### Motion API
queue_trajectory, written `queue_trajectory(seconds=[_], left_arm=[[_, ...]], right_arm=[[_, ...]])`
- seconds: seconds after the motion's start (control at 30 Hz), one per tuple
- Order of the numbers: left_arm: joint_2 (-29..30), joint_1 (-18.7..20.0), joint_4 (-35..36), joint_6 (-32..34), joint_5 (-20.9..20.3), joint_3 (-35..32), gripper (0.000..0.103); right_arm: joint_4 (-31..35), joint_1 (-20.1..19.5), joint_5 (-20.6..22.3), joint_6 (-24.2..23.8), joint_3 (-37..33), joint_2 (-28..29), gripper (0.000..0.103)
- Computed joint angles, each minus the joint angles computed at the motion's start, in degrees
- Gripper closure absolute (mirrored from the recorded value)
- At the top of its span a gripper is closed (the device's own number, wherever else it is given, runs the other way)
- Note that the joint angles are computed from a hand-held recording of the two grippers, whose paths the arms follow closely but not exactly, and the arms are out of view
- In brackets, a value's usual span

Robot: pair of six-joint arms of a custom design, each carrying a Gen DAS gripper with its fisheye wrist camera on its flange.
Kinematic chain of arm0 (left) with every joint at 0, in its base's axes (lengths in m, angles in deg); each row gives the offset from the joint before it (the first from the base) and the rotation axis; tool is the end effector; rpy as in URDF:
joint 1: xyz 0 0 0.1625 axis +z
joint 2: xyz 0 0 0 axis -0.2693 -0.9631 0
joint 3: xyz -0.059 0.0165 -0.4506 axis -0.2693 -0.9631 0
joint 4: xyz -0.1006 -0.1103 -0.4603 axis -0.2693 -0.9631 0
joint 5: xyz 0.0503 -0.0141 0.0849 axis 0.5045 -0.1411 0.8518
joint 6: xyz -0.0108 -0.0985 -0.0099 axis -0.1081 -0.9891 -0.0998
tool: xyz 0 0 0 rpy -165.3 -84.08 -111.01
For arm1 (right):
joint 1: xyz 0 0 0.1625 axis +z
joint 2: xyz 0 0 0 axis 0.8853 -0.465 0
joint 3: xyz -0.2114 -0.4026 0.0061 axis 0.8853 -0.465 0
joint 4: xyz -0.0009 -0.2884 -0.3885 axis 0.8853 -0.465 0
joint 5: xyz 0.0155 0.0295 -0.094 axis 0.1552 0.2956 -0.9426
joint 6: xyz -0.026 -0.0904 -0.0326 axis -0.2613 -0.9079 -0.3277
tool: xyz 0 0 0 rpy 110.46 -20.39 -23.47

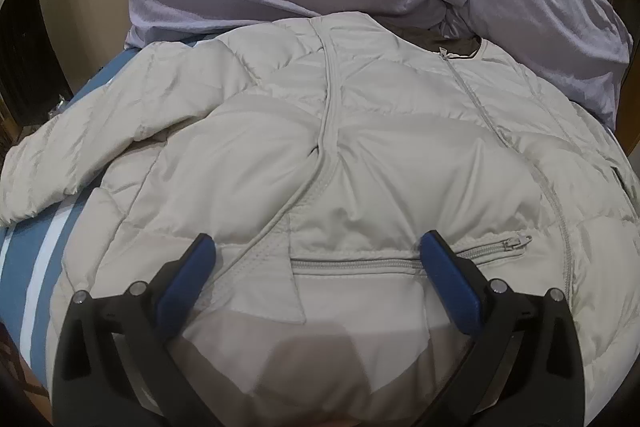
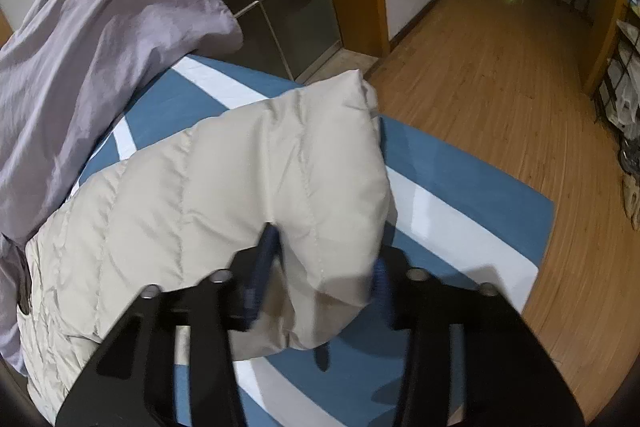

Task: Fold large clothes
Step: 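Grasp the cuff of a jacket sleeve with the right gripper, then carry the sleeve across the jacket body and open the right gripper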

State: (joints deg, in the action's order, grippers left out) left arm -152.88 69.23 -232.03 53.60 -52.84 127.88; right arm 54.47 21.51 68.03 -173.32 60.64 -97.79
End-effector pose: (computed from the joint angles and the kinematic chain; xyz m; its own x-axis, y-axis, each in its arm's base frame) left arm -0.1427 -0.5433 0.1716 -0.7138 0.1538 -0.6832 0.5164 0.7746 -0.3651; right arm 0.0113 -0.3577 0.3447 -0.3998 0.9079 0.1263 0.2529 0.2417 -0.9368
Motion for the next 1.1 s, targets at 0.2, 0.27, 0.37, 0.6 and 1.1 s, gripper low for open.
queue_trajectory(seconds=[0.2, 0.27, 0.37, 0.6, 1.1], left_arm=[[-0.2, 0.4, 0.1, -0.3, -1.1, -0.1, 0.002], [-0.3, 0.5, 0.1, -0.4, -1.5, -0.1, 0.002], [-0.5, 0.7, 0.1, -0.6, -2.2, -0.2, 0.002], [-1.1, 1.3, -0.3, -0.7, -4.0, 0.0, 0.002], [-2.1, 2.4, -0.9, -0.8, -7.3, 0.1, 0.002]], right_arm=[[-1.3, 7.5, 10.9, -3.6, -4.1, 5.6, 0.083], [-5.3, 10.7, 13.1, -9.1, -5.4, 7.0, 0.084], [-7.7, 14.5, 13.2, -14.5, -8.4, 10.2, 0.084], [-3.7, 18.9, 9.6, -18.6, -20.4, 24.7, 0.084], [9.1, 23.8, -11.3, -19.1, -40.4, 48.9, 0.085]])
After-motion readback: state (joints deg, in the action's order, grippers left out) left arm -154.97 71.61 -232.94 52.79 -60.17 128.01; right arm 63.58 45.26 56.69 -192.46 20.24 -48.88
